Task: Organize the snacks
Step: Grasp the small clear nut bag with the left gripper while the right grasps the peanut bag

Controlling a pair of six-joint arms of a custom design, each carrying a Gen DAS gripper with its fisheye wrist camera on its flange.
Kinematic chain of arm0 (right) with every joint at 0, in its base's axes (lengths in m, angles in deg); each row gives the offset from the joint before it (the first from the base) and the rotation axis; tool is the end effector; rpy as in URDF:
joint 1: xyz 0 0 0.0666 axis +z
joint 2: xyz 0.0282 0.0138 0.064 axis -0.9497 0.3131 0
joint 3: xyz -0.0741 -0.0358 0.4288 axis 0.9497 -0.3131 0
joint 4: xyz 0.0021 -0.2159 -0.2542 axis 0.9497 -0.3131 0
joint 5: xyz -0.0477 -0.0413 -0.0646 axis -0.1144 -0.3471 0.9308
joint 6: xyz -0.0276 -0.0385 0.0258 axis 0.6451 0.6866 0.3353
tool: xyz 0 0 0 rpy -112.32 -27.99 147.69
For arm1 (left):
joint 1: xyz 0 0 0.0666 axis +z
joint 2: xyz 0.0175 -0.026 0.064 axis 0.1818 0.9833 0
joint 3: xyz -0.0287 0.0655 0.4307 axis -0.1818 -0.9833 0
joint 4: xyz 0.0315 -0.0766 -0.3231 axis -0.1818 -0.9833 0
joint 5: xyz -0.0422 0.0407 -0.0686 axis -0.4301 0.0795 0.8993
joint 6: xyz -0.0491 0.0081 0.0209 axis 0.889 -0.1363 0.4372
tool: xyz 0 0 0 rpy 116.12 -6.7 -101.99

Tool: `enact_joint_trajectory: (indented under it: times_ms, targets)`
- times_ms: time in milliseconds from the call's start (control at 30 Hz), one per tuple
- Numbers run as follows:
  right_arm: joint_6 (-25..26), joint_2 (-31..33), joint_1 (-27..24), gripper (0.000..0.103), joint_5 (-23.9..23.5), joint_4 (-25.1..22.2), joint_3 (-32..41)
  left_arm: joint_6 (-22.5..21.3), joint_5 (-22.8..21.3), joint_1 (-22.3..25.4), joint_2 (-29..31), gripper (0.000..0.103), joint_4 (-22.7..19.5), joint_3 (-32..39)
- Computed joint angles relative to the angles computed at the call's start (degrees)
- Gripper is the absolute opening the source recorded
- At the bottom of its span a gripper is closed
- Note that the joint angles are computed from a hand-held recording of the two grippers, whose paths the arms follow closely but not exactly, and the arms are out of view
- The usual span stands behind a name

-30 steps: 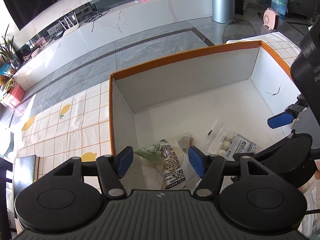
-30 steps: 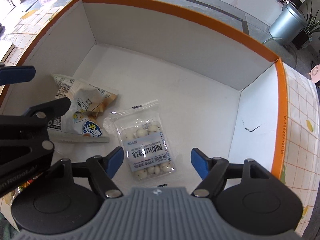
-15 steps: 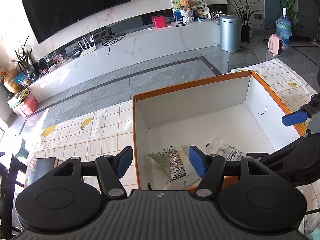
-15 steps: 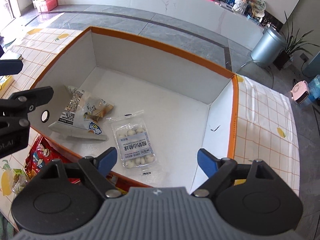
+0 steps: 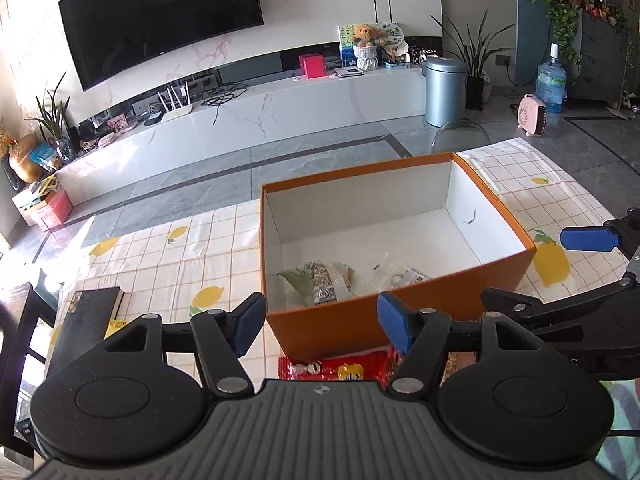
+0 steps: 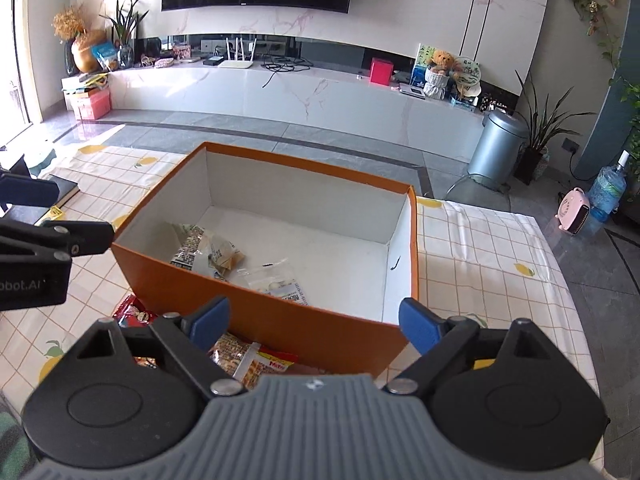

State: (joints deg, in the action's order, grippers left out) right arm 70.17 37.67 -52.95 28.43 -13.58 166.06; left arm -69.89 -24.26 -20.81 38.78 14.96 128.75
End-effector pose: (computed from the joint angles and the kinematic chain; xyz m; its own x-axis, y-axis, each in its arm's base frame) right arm 0.6106 0.2041 0.4268 -0.6491 -0.2426 -0.7209 -0.2749 0.9585 -0.0750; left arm 0.5652 -0.3279 0.4553 -0.6898 0.1685 -0.7041 0.1063 0.9856 0.1317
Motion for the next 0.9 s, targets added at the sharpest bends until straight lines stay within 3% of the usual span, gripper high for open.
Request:
enact_joint_trajectory:
  times_ms: [267, 500, 667, 900]
  targets:
    - [-2.9, -8.3, 1.3, 0.089, 0.2, 13.8, -18.2, 4.6, 0.6, -1.5, -5.5, 0.075, 5.6, -13.0]
    - [-4.5, -11.1, 1.9, 0.089, 1.0, 21.5, -28.0, 11.5, 5.0, -1.5, -9.8, 0.076, 15.3, -24.2]
    - [-5.6, -10.7, 2.1, 0.089, 0.8, 23.8, -30.2, 12.4, 5.5, -1.4, -9.9, 0.076, 19.5, -27.5]
    - [-6.2, -8.5, 2.1, 0.089, 0.5, 23.9, -29.5, 14.1, 5.8, -0.8, -8.8, 0.076, 21.1, -28.3]
